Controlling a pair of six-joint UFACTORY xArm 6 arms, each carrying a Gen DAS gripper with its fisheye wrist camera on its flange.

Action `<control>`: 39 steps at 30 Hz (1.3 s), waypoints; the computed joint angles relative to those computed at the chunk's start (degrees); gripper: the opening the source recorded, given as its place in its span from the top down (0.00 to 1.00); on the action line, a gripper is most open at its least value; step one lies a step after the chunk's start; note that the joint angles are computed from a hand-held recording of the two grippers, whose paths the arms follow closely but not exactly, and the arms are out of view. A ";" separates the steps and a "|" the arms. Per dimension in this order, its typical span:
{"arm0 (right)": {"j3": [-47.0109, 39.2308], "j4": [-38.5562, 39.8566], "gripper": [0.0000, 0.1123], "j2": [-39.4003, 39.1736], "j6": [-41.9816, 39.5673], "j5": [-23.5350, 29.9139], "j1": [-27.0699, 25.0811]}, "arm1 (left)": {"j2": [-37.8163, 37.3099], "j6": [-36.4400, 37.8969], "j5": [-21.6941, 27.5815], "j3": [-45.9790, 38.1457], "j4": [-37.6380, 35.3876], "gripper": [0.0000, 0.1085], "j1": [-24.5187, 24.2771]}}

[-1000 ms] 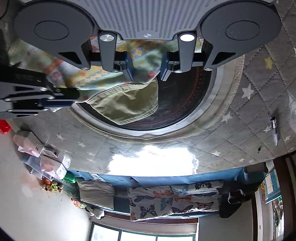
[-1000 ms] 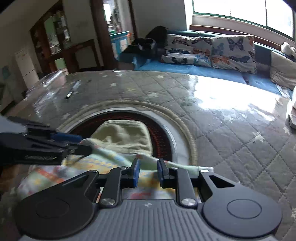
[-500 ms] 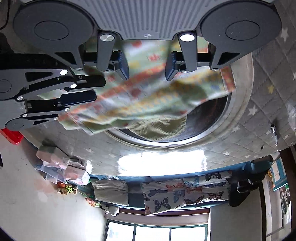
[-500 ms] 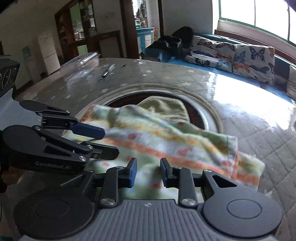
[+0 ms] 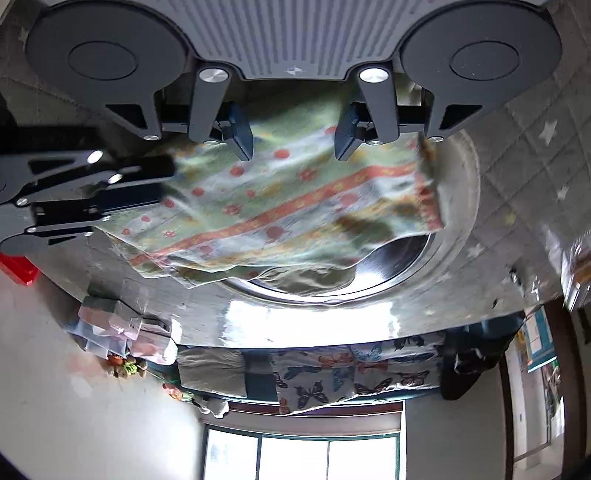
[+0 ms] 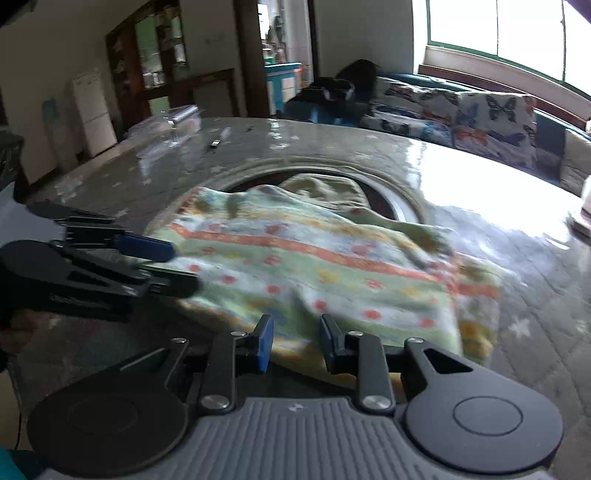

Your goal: Fold clothes

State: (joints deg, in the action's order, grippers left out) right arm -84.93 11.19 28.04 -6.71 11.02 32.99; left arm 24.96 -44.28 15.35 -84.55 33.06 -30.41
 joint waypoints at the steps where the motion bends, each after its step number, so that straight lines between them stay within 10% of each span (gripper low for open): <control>1: 0.64 -2.14 0.76 -0.38 2.21 -0.16 -0.44 | -0.45 -0.81 -0.29 0.73 0.33 0.51 0.22; 9: 7.98 -13.85 0.76 -4.82 16.56 -2.40 -4.05 | -4.04 -8.31 -0.84 5.17 4.88 0.49 1.58; 22: 1.60 -12.65 0.71 -1.23 15.72 -0.45 -4.28 | -5.87 -12.79 2.99 5.57 6.77 0.47 3.87; 32: -5.87 -11.37 0.58 2.97 12.84 2.34 -3.77 | 1.37 -15.21 9.80 -5.83 10.96 0.07 3.72; 39: -14.36 -6.60 0.45 9.13 7.47 4.56 -2.12 | 6.61 -12.17 14.31 -12.55 9.18 0.05 3.26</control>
